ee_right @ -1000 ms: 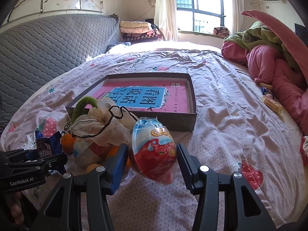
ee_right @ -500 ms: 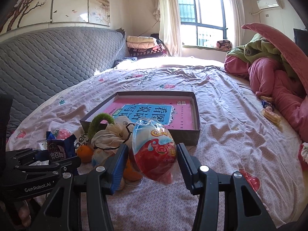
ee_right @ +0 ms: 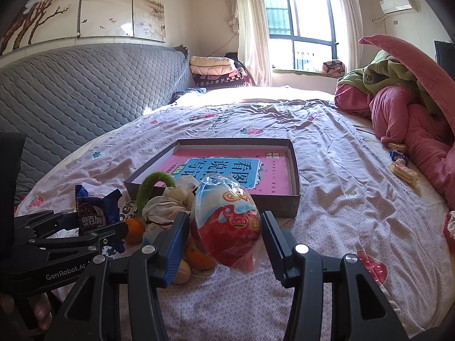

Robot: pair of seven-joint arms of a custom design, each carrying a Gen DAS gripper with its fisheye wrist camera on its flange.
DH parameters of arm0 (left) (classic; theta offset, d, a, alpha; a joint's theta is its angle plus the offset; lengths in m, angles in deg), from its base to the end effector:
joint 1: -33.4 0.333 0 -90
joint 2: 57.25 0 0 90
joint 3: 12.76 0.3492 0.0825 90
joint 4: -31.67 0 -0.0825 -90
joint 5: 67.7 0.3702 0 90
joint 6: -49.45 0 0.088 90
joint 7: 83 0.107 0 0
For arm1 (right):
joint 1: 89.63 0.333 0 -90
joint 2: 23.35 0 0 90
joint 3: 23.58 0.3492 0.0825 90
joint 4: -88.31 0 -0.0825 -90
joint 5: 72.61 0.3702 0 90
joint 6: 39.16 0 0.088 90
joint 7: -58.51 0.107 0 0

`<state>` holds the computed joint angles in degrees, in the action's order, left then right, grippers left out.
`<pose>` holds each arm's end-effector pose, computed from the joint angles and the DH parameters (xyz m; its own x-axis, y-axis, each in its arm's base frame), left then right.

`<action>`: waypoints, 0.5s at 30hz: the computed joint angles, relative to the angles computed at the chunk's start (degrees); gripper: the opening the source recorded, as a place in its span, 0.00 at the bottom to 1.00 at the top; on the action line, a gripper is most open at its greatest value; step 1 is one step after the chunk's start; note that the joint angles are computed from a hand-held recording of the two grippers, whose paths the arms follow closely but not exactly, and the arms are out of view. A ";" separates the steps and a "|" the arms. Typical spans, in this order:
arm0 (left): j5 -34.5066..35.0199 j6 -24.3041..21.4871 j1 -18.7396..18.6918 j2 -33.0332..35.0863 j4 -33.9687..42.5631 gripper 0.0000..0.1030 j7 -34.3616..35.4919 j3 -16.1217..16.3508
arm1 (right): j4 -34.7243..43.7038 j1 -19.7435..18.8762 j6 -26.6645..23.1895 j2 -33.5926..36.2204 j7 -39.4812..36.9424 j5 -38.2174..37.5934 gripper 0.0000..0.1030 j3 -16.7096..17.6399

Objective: Organize objects
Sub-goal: 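Carry the biscuit pack and Kinder egg over the tray with both grippers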

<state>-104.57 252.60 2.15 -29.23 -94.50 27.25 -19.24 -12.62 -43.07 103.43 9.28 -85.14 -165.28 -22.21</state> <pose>0.5134 -0.2970 0.2883 -0.2960 -0.9531 0.0625 -0.6835 0.1657 -0.7109 0.4556 0.5090 0.2919 -0.0068 -0.9969 -0.0790 -0.5358 0.0703 -0.8414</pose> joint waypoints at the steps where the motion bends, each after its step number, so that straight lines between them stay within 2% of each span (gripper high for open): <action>1: 0.16 0.06 0.19 0.03 0.08 0.57 -0.10 -0.07 | 0.06 -0.01 -0.08 0.04 -0.37 0.28 0.50 0.04; 15: 3.35 -1.02 2.84 0.47 2.09 0.57 -2.50 -0.97 | 1.42 1.36 -3.27 0.55 -4.51 2.52 0.50 -0.42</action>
<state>-101.22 251.58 5.00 -28.75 -92.41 24.74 -20.20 -11.21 -41.71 100.16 9.83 -89.65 -162.76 -22.62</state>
